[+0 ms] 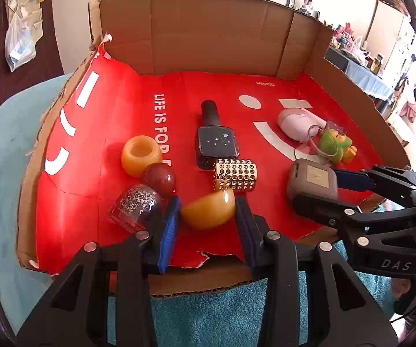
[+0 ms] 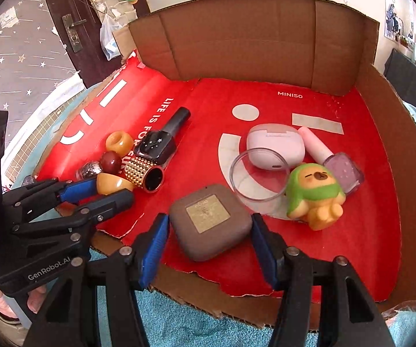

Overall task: Organize rigid objects
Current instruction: 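Release the amber cap with the left tool while the right tool releases the perfume bottle, then withdraw both open tools back from the box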

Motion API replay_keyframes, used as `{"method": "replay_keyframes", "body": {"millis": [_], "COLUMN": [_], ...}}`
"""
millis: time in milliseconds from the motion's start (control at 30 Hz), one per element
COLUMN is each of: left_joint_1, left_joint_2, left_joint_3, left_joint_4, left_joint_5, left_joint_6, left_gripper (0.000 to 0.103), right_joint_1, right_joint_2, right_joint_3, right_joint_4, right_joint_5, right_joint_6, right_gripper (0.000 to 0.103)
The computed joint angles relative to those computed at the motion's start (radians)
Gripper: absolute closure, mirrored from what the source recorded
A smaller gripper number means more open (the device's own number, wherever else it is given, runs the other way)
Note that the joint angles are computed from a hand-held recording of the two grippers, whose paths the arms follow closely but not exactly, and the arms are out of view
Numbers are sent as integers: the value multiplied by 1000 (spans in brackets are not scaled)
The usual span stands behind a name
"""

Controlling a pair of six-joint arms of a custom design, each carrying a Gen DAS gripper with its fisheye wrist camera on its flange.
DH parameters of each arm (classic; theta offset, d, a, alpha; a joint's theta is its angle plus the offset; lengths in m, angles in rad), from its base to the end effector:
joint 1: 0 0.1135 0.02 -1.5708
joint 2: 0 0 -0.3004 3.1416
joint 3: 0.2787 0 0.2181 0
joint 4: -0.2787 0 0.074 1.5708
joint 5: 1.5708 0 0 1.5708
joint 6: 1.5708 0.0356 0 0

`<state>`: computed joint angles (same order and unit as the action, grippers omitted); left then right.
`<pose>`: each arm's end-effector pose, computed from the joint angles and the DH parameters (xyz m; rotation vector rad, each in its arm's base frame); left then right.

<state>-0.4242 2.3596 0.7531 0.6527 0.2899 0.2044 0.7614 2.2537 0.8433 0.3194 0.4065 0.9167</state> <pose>0.3131 -0.1526 0.0253 0.8917 2.3635 -0.4543 0.2642 0.2323 0.0545 0.3226 2.5062 0.1117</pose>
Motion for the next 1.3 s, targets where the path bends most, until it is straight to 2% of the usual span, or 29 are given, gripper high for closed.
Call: {"method": "replay_keyframes", "body": {"millis": [67, 133, 300, 433, 567, 667, 800, 1067, 1133, 1300], "left_joint_1": [-1, 1, 9, 17, 30, 29, 25, 21, 17, 13], "left_joint_2": [-6, -16, -44, -68, -83, -84, -72, -40, -31, -21], "left_joint_3": [-13, -30, -82, -141, -202, -242, -281, -318, -322, -319], "left_joint_4": [16, 37, 100, 178, 260, 325, 395, 475, 490, 496], "left_joint_5": [-5, -4, 2, -2, -6, -23, -50, -92, -103, -110], "left_joint_6": [1, 1, -1, -12, -30, -50, -73, -96, -100, -98], "left_gripper": [58, 47, 40, 28, 25, 19, 10, 7, 2, 1], "right_joint_1": [4, 10, 49, 98, 165, 205, 251, 291, 292, 287], "right_joint_2": [-4, -10, -45, -81, -103, -107, -92, -50, -42, -37], "right_joint_3": [-4, -11, -49, -94, -108, -102, -52, 8, 14, 13], "right_joint_4": [1, 9, 22, 27, -40, -102, -243, -405, -417, -410], "right_joint_5": [5, 12, 66, 150, 279, 355, 448, 519, 523, 516], "right_joint_6": [4, 9, 38, 100, 205, 281, 376, 513, 527, 523], "right_gripper": [43, 42, 37, 35, 28, 25, 17, 6, 4, 3]}}
